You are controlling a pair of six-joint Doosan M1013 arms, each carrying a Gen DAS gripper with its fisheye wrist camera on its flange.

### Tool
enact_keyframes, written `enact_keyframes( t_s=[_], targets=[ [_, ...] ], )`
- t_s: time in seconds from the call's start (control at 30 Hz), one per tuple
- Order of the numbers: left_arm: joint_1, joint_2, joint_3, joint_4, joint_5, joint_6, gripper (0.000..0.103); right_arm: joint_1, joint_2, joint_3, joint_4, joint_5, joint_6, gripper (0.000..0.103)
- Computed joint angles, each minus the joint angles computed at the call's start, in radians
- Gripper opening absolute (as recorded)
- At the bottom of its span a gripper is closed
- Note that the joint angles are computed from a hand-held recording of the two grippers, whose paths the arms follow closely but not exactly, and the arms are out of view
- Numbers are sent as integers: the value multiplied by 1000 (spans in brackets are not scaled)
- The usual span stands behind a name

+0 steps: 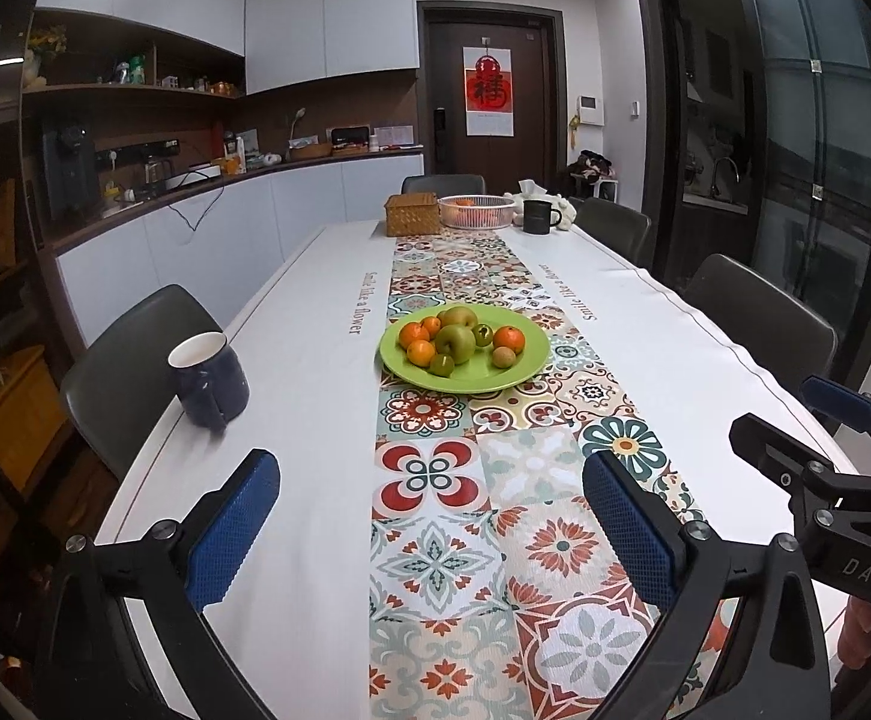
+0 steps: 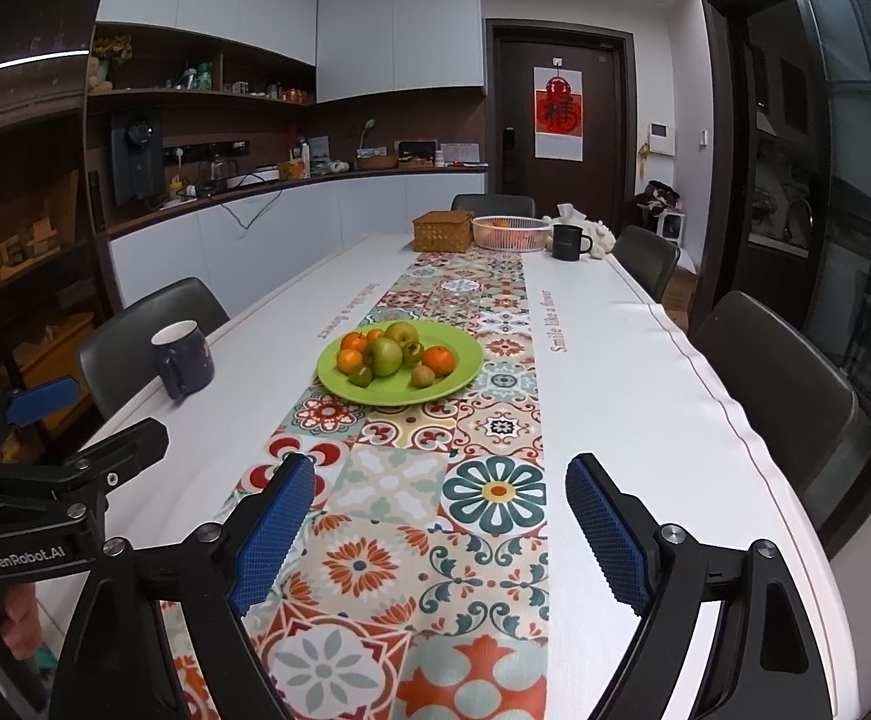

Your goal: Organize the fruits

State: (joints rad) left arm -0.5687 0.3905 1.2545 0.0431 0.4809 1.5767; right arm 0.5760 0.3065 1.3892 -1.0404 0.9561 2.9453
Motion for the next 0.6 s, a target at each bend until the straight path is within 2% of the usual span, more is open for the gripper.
enact_keyframes(
  t_s=[0.6],
  targets=[
    [-2,-19,25,-6,-22,10,103,5,-10,11,6,-1,4,86]
  ],
)
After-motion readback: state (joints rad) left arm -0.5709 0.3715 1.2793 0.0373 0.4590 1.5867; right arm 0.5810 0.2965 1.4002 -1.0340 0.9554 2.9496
